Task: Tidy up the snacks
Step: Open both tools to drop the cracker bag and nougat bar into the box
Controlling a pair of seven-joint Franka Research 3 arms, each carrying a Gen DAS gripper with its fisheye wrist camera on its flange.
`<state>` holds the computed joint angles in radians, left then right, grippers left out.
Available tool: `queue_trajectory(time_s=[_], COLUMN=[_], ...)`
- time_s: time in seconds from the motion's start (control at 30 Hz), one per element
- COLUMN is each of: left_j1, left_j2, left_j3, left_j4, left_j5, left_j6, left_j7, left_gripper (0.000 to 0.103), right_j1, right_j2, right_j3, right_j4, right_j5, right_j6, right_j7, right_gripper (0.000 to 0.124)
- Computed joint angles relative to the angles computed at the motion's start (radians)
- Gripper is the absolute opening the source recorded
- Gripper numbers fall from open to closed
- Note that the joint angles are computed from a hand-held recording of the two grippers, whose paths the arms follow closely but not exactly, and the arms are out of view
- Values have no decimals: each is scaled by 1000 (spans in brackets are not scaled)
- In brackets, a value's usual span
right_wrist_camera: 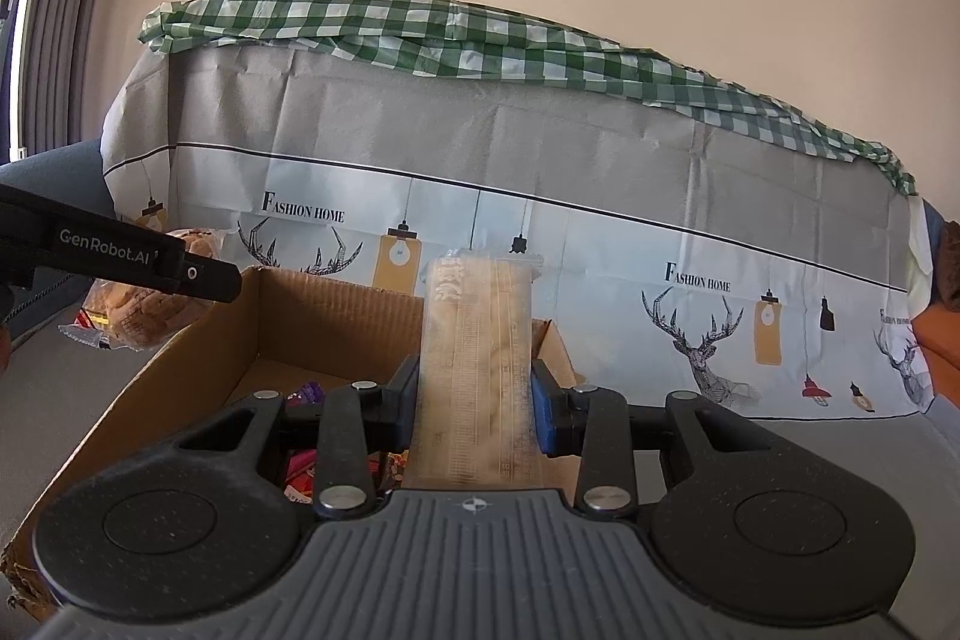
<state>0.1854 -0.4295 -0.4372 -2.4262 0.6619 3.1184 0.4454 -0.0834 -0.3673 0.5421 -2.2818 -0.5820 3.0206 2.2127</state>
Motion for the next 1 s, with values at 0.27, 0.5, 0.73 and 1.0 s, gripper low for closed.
queue_trajectory(time_s=[0.27, 0.5, 0.73, 1.0], left_j1=[57, 62, 26, 57], left_j2=[-1, 13, -22, -184], left_j3=[-50, -63, -26, -88], left_j4=[-10, -27, -72, -167], left_j5=[-15, -91, -160, -289], left_j6=[108, 222, 240, 200], left_j7=[9, 87, 172, 216], left_gripper=[64, 88, 99, 100], right_j1=[3, -131, -53, 25], right_j2=[11, -16, 6, -14], right_j3=[-1, 111, 44, -29], right_j4=[7, 35, 47, 32], right_j5=[-12, -173, -234, -282], right_j6=[-2, -49, -82, -75], right_j7=[2, 187, 252, 347], right_gripper=[38, 91, 102, 102])
